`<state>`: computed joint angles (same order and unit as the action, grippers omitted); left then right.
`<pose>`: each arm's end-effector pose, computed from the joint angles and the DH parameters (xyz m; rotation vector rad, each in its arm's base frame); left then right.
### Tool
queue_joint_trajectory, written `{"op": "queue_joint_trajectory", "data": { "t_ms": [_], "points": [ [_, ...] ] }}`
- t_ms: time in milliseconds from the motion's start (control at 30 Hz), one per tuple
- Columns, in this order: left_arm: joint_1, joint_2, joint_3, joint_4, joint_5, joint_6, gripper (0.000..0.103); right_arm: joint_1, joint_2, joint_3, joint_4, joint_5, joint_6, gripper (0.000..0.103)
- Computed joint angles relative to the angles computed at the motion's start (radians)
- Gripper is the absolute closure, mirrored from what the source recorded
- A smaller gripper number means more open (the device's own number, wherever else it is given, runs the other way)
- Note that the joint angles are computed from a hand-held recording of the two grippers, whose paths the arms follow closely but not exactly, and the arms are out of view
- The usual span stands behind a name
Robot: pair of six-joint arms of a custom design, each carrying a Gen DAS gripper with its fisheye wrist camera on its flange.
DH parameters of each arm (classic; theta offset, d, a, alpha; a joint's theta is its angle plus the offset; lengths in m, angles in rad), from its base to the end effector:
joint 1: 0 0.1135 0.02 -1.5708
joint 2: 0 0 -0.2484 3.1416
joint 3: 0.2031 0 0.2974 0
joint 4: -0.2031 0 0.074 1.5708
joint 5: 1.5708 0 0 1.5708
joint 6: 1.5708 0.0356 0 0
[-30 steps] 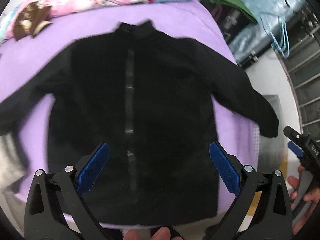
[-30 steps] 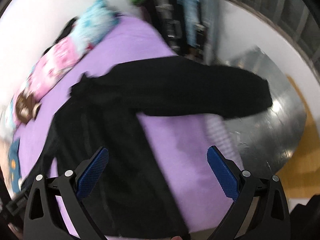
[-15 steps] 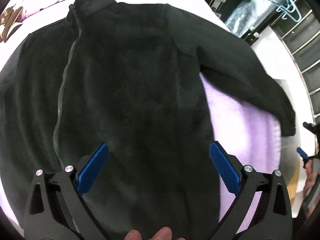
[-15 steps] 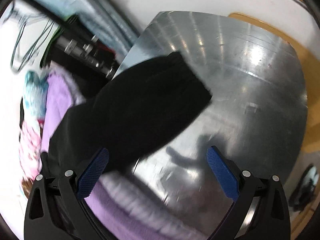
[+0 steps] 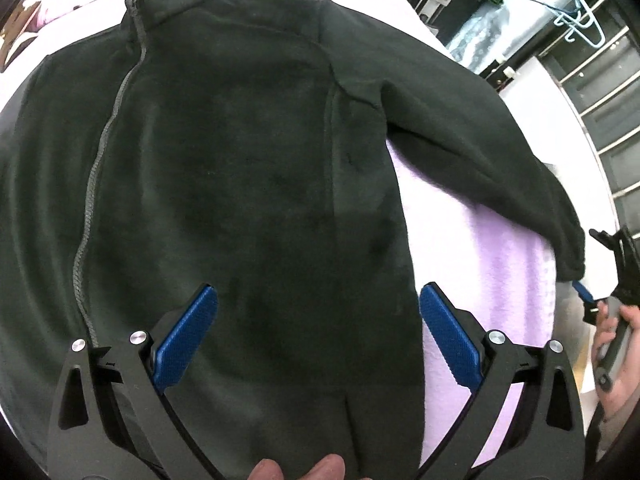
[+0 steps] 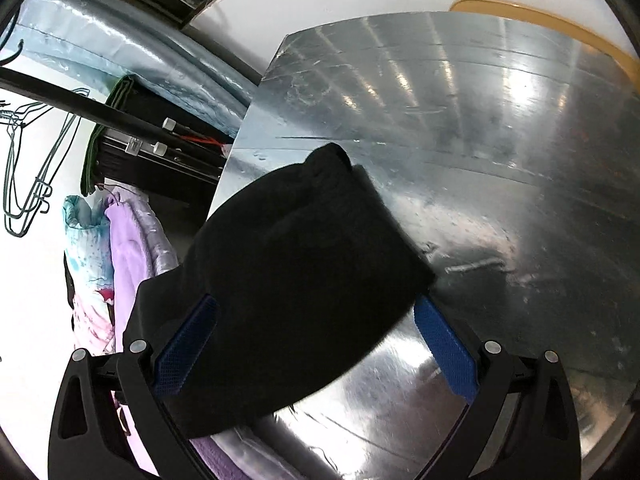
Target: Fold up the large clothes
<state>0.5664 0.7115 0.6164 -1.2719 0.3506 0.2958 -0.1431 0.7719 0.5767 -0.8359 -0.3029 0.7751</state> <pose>0.1325 0.0698 0.2025 -0.3266 2.7745 -0.3301 0.1944 -0.0173 0.1965 1.0764 2.4305 0.6135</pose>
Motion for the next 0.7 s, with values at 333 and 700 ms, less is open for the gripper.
{"op": "queue_joint_trajectory", "data": {
  "t_ms": [333, 700],
  "points": [
    [0.11, 0.074, 0.049, -0.02, 0.03, 0.039, 0.006, 0.003, 0.016, -0.007, 0.002, 0.107, -0.042, 0.077],
    [0.151, 0.124, 0.091, -0.029, 0.031, 0.091, 0.006, 0.133, -0.094, 0.019, -0.042, 0.211, -0.076, 0.092]
  ]
}}
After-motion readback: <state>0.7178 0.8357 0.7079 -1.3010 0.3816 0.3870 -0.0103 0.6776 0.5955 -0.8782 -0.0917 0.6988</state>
